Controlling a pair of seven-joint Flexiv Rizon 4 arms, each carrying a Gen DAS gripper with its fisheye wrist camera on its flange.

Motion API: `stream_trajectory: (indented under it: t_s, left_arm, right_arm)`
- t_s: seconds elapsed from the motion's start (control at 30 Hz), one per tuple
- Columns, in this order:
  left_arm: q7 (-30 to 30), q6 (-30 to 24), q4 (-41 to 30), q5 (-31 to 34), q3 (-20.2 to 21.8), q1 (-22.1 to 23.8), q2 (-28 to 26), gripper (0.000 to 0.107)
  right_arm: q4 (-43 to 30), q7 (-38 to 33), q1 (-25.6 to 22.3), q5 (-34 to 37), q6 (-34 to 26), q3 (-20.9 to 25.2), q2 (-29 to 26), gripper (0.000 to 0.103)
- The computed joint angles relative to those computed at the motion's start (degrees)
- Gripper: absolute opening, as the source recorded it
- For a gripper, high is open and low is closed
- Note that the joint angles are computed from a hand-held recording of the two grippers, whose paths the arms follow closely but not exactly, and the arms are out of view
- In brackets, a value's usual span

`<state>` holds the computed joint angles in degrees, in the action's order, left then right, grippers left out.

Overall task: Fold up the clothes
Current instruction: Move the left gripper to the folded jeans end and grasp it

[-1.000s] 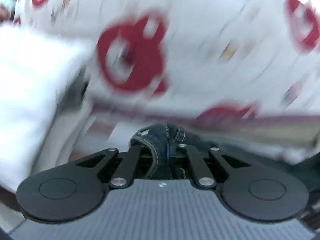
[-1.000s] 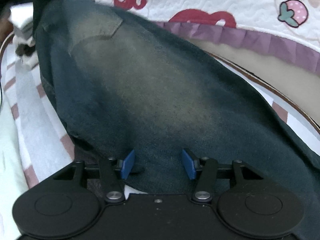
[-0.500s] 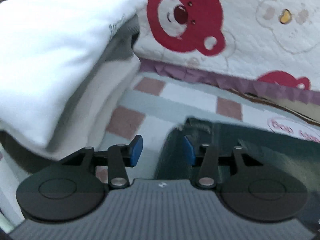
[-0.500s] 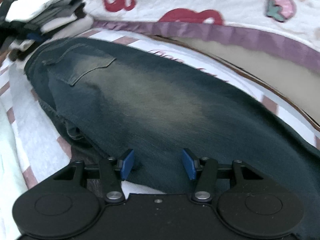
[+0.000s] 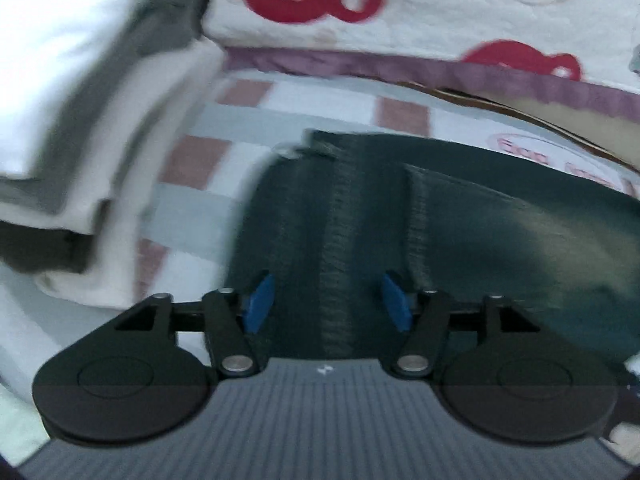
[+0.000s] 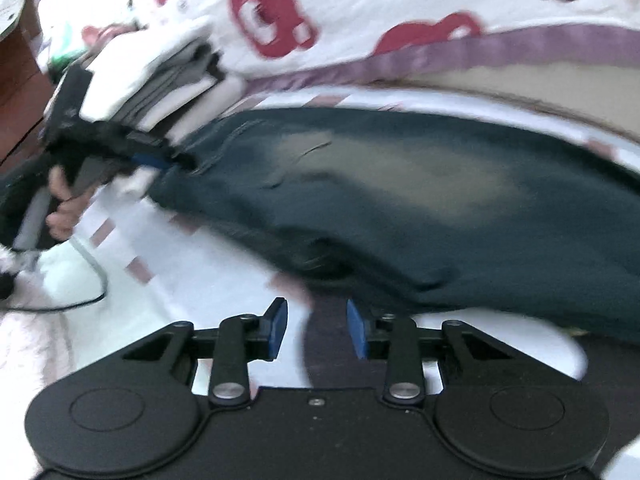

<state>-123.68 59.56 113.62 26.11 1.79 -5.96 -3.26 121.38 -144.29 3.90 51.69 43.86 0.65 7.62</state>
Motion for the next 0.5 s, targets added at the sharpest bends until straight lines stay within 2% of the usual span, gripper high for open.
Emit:
stream_trajectory:
  t_s: [0.03,0.07,0.23,0.33,0.4,0.43,0.5]
  left_arm:
    - [-1.1,-2.0,-0.9,2.6,0.0,-0.2,-0.3,0.083]
    - [-0.7,-2.9,-1.1,2.7,0.6,-0.6,-0.6,0.082]
    - [3.4,3.9,6.9,-11.8,1.5,2.3,3.0,0.081]
    - [9.8,9.2,14.5,-30.0,2.0,2.8,5.2,0.080]
    - [13.9,10.9,18.3,-40.1,2.0,2.2,6.3,0.080]
    - [14.4,10.9,18.6,-40.9,1.8,2.5,6.2,0.081]
    - [13.4,9.1,16.9,-36.4,1.1,3.7,5.4,0.083]
  right_arm:
    - [0.2,-0.2,0.3,0.2,-0.2,0.3,0.0,0.038]
    - [0.3,-0.2,0.6,0.6,-0.2,0.5,0.0,0.038]
    - [1.8,-0.1,2.2,-0.6,8.5,2.9,-1.1,0.039]
    - [1.7,-6.0,3.3,-0.5,11.0,2.8,-1.1,0.043]
    - [1.3,-5.6,3.6,-1.0,12.0,2.8,-2.2,0.045]
    - [1.1,-5.1,3.7,-1.1,12.5,2.8,-2.8,0.046]
    - [0.9,-3.9,3.7,-1.0,14.5,3.2,-4.1,0.046]
